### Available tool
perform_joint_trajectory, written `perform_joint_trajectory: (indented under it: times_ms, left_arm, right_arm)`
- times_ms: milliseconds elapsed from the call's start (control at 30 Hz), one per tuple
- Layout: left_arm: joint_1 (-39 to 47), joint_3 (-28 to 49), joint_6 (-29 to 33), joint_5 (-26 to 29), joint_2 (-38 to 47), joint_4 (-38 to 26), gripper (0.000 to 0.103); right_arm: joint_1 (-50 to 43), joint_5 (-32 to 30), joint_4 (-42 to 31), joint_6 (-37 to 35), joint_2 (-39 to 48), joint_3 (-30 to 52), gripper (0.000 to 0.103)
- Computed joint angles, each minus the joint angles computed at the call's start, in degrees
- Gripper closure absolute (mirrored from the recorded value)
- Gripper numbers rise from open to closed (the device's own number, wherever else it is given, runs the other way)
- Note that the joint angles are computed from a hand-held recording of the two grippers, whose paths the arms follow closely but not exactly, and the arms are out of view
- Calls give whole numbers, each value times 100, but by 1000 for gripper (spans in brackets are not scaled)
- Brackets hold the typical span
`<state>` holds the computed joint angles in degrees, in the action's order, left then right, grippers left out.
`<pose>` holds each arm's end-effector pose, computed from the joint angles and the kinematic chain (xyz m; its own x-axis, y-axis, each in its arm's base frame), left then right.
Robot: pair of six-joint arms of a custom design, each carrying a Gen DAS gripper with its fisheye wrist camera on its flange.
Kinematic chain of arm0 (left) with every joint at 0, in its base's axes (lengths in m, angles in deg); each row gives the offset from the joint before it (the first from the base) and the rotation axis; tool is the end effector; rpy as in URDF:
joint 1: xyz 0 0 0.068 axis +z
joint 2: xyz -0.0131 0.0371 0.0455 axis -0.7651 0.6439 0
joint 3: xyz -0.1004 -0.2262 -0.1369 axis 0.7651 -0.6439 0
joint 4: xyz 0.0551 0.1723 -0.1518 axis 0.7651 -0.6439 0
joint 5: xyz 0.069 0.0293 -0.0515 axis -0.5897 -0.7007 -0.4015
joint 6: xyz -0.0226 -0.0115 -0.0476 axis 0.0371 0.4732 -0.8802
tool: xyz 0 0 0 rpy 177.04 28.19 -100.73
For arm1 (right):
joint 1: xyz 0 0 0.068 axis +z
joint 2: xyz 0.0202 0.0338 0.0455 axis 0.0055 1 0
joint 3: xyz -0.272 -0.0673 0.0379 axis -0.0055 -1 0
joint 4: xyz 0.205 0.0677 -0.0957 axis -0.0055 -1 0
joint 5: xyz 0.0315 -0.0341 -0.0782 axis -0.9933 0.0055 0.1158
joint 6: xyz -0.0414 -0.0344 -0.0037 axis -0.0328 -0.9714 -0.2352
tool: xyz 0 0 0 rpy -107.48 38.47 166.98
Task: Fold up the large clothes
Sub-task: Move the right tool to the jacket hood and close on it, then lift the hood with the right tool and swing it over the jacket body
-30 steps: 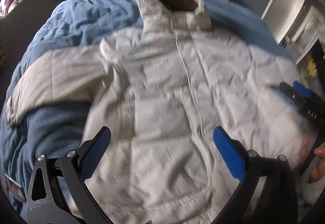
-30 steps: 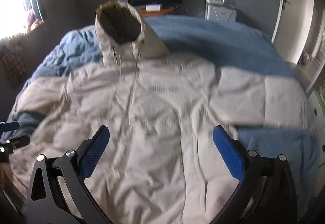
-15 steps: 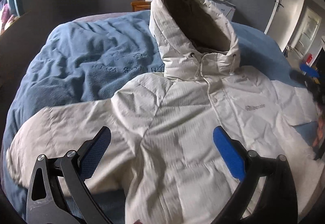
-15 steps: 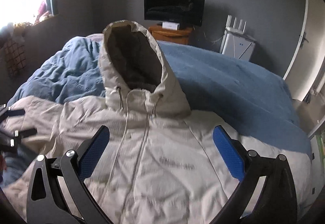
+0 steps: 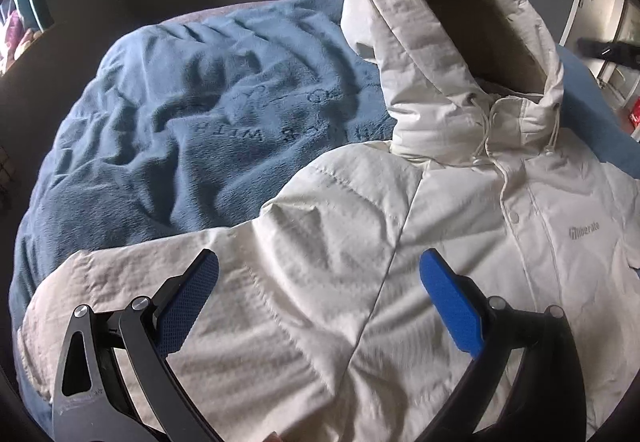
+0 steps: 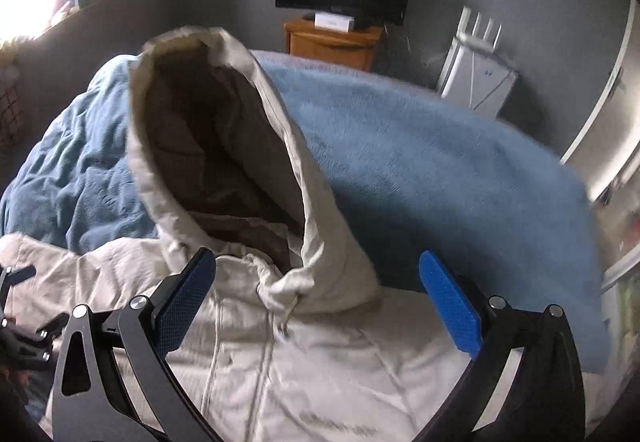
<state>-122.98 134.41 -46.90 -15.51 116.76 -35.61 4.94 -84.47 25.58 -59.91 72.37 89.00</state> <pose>0.0821 -0.2056 0.1897 -0.8494 -0.0175 -0.5275 -0.0524 0.9973 0.0513 0.2596 0.0261 0.2618 -0.7520 -0.2888 -0.5926 -0.3439 0.9388 -0.0210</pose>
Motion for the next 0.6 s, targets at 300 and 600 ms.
perform_joint_trajectory:
  times_ms: [300,600]
  left_arm:
    - [150,-160,427,5,283,599,8]
    - [373,-273,954,-249,-363,1377,14]
  right_arm:
    - [41,7,1856,518,1084,-612,69]
    - [-659,-1064,2540,-731,-1093,-2692,90]
